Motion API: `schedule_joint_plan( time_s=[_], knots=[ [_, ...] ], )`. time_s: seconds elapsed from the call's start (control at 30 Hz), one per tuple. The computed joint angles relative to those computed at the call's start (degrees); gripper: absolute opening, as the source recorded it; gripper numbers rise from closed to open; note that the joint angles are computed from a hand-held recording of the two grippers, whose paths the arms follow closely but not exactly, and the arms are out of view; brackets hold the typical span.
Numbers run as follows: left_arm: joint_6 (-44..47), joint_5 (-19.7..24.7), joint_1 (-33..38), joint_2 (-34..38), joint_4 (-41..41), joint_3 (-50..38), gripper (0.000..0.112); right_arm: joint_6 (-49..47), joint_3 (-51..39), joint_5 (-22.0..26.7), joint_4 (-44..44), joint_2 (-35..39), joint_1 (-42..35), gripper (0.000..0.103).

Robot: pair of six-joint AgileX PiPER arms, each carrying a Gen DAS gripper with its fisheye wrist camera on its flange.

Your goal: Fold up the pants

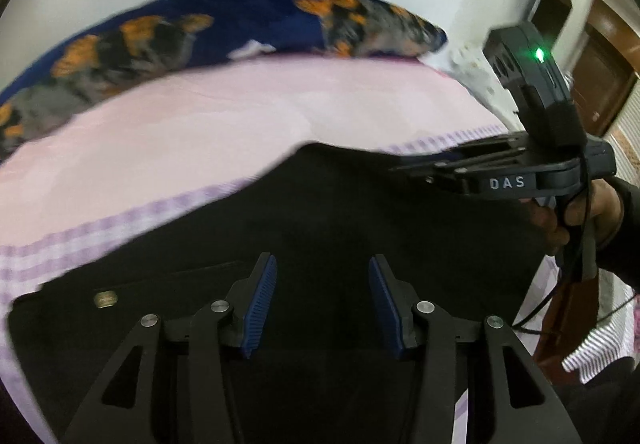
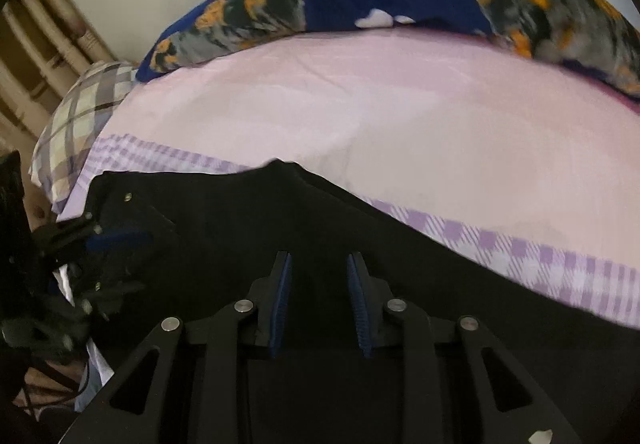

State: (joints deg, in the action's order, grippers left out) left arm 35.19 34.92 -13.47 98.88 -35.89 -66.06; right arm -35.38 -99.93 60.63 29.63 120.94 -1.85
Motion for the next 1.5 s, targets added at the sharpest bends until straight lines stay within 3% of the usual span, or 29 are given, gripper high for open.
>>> schedule_joint_plan(
  time_s=[0.3,0.5,0.6,0.67,0.73,1.0,1.13,1.23,1.43,1.5],
  knots=[
    [-3.4,4.4,0.2,9.7,0.3,-8.6,0.049,1.9,-1.5,-4.0,-0.5,3.3,0.1,0.017],
    [-9.5,1.9,-1.6,11.4,6.5,-10.8,0.049,3.1,-3.9,-3.4,0.5,5.1,-0.1,0.018],
    [-14.8,0.8,-3.4,11.8,11.9,-11.5,0.049,2.5,-1.2,-3.5,4.5,2.5,-2.5,0.022],
    [-20.4,0.3,-5.1,11.2,16.8,-11.5,0.05,1.5,3.1,-4.6,7.8,-1.5,-5.6,0.026],
    [-21.1,0.0,-5.7,9.8,16.7,-10.5,0.05,-0.1,7.8,-5.2,10.9,-6.0,-9.9,0.033],
    [-20.3,-4.4,-10.4,1.2,14.7,-2.1,0.057,-5.5,25.5,-5.2,13.4,-19.1,-36.2,0.039],
    [-21.1,-4.9,-12.6,-0.3,14.1,0.8,0.058,-5.2,28.0,-4.9,11.6,-18.6,-50.6,0.042],
    [-23.2,-4.8,-13.7,-0.8,14.9,2.6,0.058,-4.8,28.2,-6.3,10.6,-16.9,-56.7,0.041],
    [-26.8,-5.8,-15.6,-2.1,16.3,7.7,0.058,-4.5,26.6,-8.0,12.1,-12.3,-61.5,0.041],
    [-27.6,-8.4,-16.6,-3.4,17.0,10.3,0.059,-5.2,25.6,-8.3,12.9,-10.8,-62.0,0.041]
  ],
)
